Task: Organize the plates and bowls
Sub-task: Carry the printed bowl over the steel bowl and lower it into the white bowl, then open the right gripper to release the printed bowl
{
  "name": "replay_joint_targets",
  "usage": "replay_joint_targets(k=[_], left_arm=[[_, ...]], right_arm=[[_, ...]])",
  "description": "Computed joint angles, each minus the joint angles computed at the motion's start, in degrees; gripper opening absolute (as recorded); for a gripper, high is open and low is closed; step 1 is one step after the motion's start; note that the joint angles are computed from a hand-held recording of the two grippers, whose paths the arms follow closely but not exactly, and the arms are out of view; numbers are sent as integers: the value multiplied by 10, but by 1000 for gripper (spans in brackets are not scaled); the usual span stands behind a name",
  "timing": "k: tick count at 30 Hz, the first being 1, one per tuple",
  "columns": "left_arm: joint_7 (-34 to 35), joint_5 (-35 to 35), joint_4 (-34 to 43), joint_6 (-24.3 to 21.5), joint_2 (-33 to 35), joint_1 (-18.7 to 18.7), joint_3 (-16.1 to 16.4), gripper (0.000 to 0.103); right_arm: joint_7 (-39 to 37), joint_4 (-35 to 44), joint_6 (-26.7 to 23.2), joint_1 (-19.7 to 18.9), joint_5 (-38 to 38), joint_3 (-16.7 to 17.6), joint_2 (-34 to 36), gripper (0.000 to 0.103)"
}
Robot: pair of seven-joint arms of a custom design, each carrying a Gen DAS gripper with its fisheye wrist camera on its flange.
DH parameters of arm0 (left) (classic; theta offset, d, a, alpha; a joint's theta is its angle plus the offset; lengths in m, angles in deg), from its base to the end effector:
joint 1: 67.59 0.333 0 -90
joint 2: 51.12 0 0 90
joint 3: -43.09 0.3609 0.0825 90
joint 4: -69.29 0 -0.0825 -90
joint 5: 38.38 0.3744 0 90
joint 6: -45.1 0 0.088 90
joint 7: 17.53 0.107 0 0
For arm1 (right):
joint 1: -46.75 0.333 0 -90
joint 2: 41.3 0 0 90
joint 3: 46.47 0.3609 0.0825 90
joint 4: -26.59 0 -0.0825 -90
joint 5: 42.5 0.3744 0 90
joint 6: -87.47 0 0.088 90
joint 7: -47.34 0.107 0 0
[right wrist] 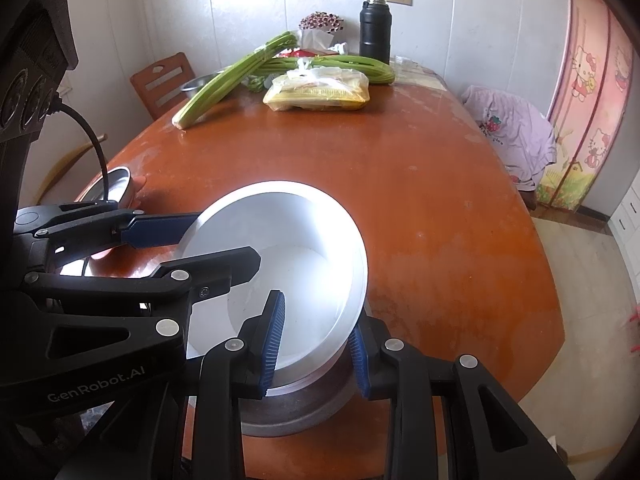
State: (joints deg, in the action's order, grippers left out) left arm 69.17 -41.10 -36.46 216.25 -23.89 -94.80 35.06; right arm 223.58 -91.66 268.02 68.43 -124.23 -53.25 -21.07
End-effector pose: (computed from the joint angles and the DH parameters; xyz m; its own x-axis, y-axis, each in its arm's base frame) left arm 0.5850 -0.3911 0.3939 -0.4939 -0.8592 0.1339 -0.7247 0.3216 -0.6094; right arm 0.5476 0.2419 0.3442 0.2132 -0.9768 -0.0187 -0.7317 -0.1470 -0.6656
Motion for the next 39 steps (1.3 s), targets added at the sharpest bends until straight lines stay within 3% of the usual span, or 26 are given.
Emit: replay_joint_targets(k=[7,19,34,39], left_arm=[[-2,2,9,-8,11,-4,4,42],[7,-7,10,-11,19,9,-9,42],[11,-19,-10,9,3,10,-3,42],[6,-15,-23,20,-7,5,4,43]], right_arm=[[-29,-2,4,0,32,-1,8,33],[-122,-12,17,35,128,-35,17,33],[-172,-34,46,142,210,-153,13,33],[-168,-41,62,200,226,-217,14,33]])
